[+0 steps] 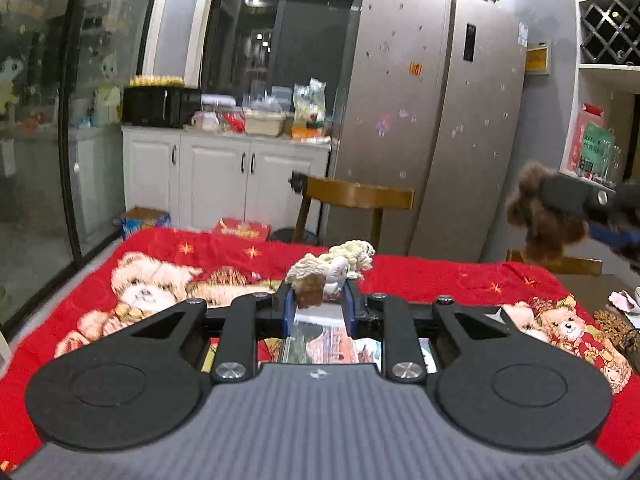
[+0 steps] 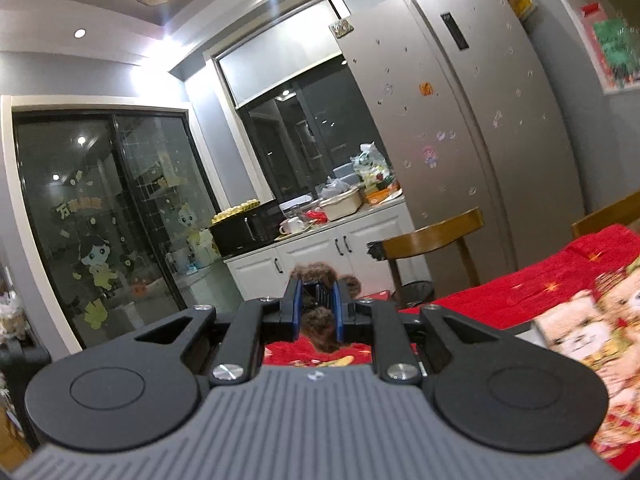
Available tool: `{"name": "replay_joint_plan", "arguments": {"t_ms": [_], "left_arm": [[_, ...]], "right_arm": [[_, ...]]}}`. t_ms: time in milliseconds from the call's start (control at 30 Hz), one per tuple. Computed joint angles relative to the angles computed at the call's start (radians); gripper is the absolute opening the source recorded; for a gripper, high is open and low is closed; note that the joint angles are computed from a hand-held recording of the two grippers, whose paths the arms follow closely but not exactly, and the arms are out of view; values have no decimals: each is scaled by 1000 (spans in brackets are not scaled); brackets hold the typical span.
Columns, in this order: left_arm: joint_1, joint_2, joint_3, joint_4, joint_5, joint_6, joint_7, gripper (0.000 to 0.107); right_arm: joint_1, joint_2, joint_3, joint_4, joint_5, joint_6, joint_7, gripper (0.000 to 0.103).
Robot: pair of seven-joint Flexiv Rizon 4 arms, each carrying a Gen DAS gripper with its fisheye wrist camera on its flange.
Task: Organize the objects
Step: 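Lift sheep keychain with left tool while right tool carries bear keychain to box, then lower and release sheep keychain into box while right tool releases bear keychain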
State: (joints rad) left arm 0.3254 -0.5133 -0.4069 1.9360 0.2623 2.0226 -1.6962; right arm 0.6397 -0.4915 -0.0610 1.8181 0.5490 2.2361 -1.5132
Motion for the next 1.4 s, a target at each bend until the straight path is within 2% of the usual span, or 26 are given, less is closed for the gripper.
{"name": "replay_joint_plan", "arguments": {"t_ms": [67,167,233,333,433,467,533,633,733,833,900,967,1100,1200,1300,1400], "left_arm": [[49,-29,-51,-28,52,-41,-14,27],[-2,-49,-6,-34,-10,-50,40,27],[26,-81,-53,-56,-12,-80,63,27],[69,-121,-118,-71,-33,-126,105,27],[109,-157,-178,-85,-50,-169,165,27],[124,-169,-199,-88,-56,-180,183,27],[148,-190,-236,-96,-75,-211,221,27],[126,-190,-213,-102,-128,-248,256,27],[53,-183,-132,-123,-192,-279,279,27],[86,-202,-184,-119,-233,-315,322,28],[62,-196,-160,-117,-258,-319,342,28],[8,-184,-100,-119,-281,-306,359,28],[11,-182,-117,-108,-338,-327,399,28],[-36,-173,-68,-109,-368,-317,419,28],[5,-179,-126,-98,-383,-331,449,28],[10,-174,-138,-92,-399,-348,474,28]], "right_arm": [[-9,-23,2,-29,-14,-24,19,19],[9,-47,-25,-61,-4,-54,31,18],[4,-62,-19,-63,-18,-36,54,19],[25,-74,-55,-71,-12,-80,51,19],[101,-91,-161,-83,53,-146,32,19],[98,-96,-167,-88,48,-168,48,19],[47,-106,-125,-90,-2,-199,111,19],[67,-125,-168,-95,-17,-267,164,19],[91,-139,-203,-91,-35,-312,213,19],[118,-150,-230,-76,-64,-324,249,19],[141,-159,-258,-67,-84,-330,270,19],[151,-165,-271,-63,-106,-335,296,19],[174,-181,-312,-50,-133,-341,357,19],[133,-183,-276,-53,-179,-352,403,19],[78,-178,-218,-45,-235,-348,438,19],[111,-179,-263,-29,-260,-350,474,20]]}}
